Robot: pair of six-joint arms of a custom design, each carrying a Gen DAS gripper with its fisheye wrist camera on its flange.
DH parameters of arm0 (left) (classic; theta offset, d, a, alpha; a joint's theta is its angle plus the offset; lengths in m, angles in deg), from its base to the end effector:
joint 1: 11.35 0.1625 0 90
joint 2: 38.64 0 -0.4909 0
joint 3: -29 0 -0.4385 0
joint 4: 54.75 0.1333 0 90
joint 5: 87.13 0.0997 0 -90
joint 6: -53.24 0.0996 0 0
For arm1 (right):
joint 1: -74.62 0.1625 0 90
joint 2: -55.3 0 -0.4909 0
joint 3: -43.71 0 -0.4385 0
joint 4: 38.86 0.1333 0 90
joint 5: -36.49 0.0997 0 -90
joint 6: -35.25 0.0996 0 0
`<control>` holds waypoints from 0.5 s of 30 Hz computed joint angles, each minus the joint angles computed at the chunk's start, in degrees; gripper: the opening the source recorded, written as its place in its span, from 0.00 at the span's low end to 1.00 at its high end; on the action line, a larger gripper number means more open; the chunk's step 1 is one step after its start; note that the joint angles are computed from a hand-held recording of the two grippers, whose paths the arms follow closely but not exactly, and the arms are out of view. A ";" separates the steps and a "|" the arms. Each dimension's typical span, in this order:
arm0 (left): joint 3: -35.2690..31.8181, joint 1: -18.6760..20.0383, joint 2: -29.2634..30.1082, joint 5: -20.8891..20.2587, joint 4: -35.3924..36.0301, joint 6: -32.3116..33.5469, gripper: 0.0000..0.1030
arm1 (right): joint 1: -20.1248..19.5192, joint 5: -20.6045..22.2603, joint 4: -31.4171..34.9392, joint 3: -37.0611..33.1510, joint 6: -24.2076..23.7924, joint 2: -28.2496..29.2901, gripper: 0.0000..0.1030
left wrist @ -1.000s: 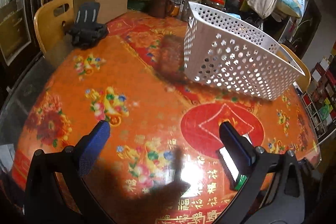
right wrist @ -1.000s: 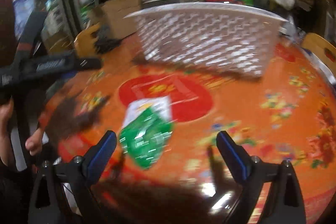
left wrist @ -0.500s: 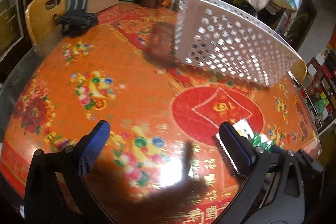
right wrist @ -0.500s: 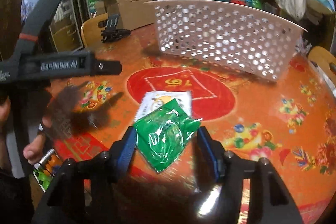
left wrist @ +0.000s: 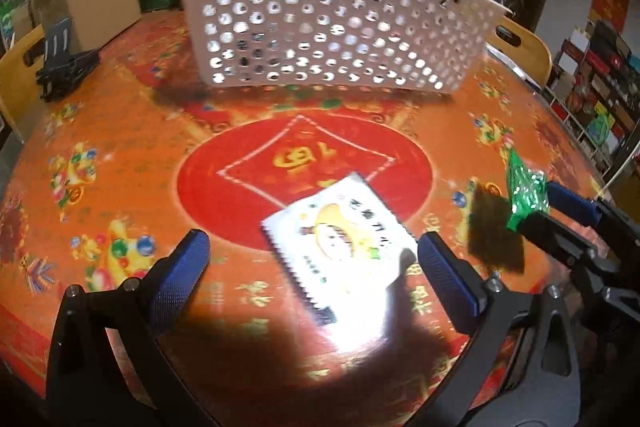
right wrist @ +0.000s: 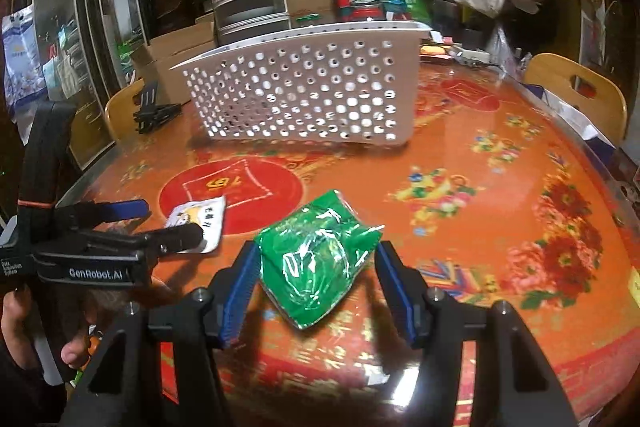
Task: Organize soft objects
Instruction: 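Grasp the green packet with the right tool while the left tool grasps the white snack packet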
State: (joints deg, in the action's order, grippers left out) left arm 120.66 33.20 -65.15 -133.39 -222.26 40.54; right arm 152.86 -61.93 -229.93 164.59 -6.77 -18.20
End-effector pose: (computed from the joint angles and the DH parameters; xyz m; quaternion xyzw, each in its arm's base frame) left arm -0.3829 -0.6606 -0.0652 0.2216 0.8965 -0.2673 0.2751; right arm -0.0009 -0.5869 0.3325 0.2003 -0.8676 0.3720 0.2621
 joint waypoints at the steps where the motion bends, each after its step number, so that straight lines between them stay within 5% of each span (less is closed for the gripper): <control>1: -0.18 -0.16 0.35 0.46 -0.03 0.22 1.00 | -0.11 0.15 0.03 -0.05 0.06 -0.12 0.57; 5: -0.97 -1.14 2.25 2.65 -0.84 2.56 0.98 | -0.92 1.21 0.27 -0.05 0.37 -0.68 0.57; 8: -0.46 -1.53 2.51 2.44 -3.23 3.56 0.84 | -1.20 1.46 0.26 -0.11 0.57 -0.69 0.57; 9: -0.19 -1.73 2.56 2.54 -4.21 3.94 0.72 | -1.32 1.54 0.11 0.02 0.63 -0.78 0.57; 15: 0.79 -2.14 2.28 1.50 -6.07 5.61 0.49 | -1.77 2.36 -0.41 0.69 0.89 -1.33 0.57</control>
